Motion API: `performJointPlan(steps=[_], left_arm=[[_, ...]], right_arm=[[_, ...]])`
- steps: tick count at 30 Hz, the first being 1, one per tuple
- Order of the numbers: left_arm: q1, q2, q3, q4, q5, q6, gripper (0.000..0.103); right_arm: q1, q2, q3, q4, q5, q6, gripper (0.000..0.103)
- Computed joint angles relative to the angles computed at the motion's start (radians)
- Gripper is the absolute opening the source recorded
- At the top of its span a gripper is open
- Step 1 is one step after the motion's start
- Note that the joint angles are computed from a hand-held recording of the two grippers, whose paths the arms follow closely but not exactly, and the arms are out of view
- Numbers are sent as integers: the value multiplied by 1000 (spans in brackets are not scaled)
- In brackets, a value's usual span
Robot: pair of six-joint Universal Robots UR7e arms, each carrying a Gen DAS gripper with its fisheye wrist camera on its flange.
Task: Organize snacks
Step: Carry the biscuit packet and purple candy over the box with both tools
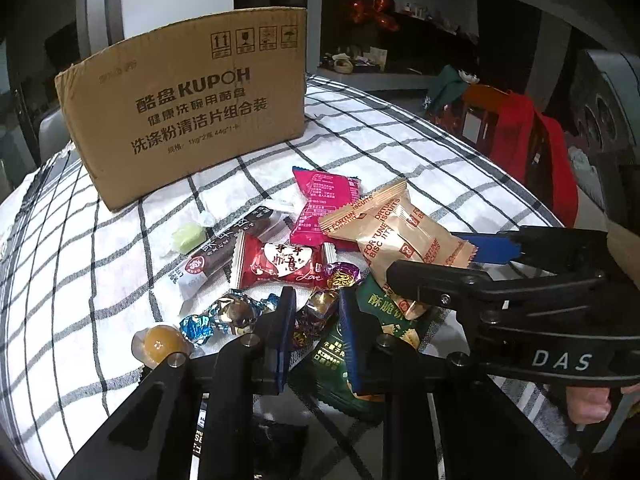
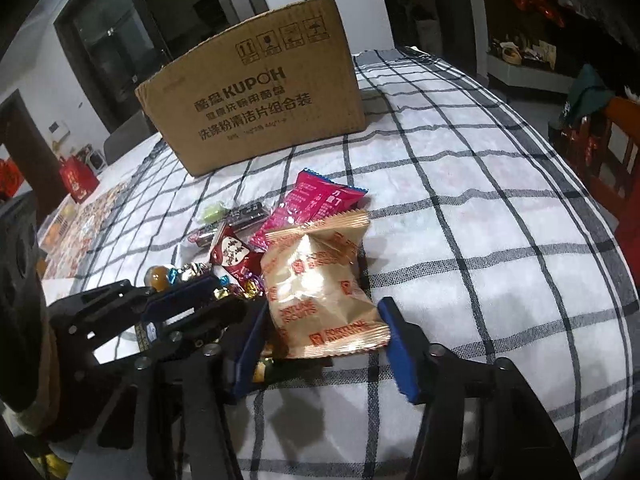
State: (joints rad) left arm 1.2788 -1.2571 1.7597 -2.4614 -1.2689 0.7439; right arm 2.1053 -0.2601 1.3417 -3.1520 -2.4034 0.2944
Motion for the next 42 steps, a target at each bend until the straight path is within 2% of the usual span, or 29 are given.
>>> performJointPlan(steps=[6, 13, 27, 42], left_arm=[[-2, -19, 6, -4, -4, -37, 22], [-13, -53, 4, -20, -15, -105, 22], [-59, -118, -19, -78, -41, -195, 22], [-105, -53, -154, -201, -16, -181, 22]], right_arm=[[24, 21, -18, -58, -63, -84, 52], [49, 24, -32, -88, -80, -137, 52], [92, 20, -93, -184, -62, -266, 52], [93, 58, -291, -257, -18, -455, 52]])
